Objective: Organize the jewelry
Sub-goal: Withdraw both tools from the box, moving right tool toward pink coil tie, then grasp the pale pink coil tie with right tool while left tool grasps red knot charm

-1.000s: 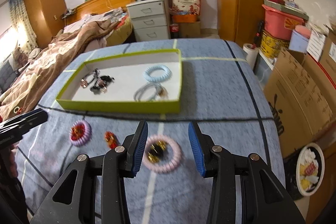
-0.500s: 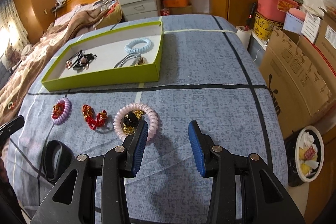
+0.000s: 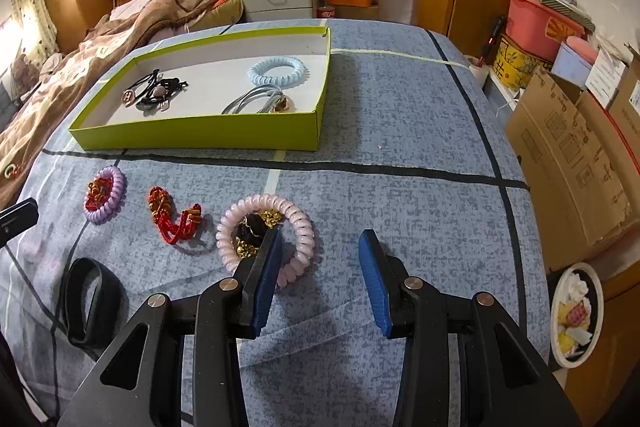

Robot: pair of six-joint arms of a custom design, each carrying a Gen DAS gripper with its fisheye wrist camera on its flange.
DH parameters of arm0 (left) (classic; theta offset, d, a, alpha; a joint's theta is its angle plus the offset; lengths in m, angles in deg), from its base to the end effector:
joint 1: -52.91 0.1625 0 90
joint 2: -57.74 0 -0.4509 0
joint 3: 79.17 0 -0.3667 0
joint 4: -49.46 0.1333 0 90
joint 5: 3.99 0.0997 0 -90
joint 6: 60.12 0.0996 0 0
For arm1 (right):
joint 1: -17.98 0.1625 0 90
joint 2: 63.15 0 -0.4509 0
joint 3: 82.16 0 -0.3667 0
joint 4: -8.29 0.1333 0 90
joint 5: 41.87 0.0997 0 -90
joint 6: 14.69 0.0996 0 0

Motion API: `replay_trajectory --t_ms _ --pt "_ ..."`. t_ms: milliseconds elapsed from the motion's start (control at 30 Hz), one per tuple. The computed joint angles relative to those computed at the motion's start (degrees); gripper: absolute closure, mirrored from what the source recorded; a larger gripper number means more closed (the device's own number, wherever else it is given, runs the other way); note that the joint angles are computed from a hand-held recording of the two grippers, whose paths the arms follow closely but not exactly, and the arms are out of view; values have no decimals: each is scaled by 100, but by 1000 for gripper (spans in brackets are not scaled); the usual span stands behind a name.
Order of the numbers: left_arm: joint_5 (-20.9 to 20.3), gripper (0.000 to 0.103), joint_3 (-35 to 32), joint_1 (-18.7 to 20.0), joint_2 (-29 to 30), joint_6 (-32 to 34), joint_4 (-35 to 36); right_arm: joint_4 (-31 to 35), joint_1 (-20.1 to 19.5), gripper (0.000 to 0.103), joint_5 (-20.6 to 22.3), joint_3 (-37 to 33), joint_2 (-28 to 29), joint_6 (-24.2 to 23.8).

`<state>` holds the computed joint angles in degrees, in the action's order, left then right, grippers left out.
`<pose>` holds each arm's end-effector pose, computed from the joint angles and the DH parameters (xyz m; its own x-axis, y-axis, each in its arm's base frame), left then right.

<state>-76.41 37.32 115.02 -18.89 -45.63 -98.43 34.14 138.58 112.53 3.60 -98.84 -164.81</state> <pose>-0.0941 -0.5271 0.3067 -0.7468 0.5620 -0.3555 0.6524 0.7228 -0.2278 0.2998 -0.4214 0.0784 -0.6653 0.3890 0.6373 -0.1872 0.7394 -0.6467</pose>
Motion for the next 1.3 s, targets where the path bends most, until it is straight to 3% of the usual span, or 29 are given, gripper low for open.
replay_trajectory --t_ms 33,167,233,433,667,967,1300 --pt "5 48 -7 1 15 -6 3 -6 2 63 -1 2 -8 -3" --pt "4 48 -26 3 64 -19 25 -168 -4 87 -47 99 -87 -117" --pt "1 48 -26 -5 78 -16 25 -249 -15 92 -95 146 -132 -168" --pt "-101 48 -56 -49 131 61 74 -768 -60 93 -358 424 -403 -347" --pt "-215 49 -75 -199 277 159 33 -1437 53 93 -305 649 -679 -658" --pt "-70 49 -37 -432 528 270 -161 -1572 92 93 -423 643 -708 -785" --pt "9 49 -150 -293 559 81 -102 -1749 106 93 -455 722 -753 -864"
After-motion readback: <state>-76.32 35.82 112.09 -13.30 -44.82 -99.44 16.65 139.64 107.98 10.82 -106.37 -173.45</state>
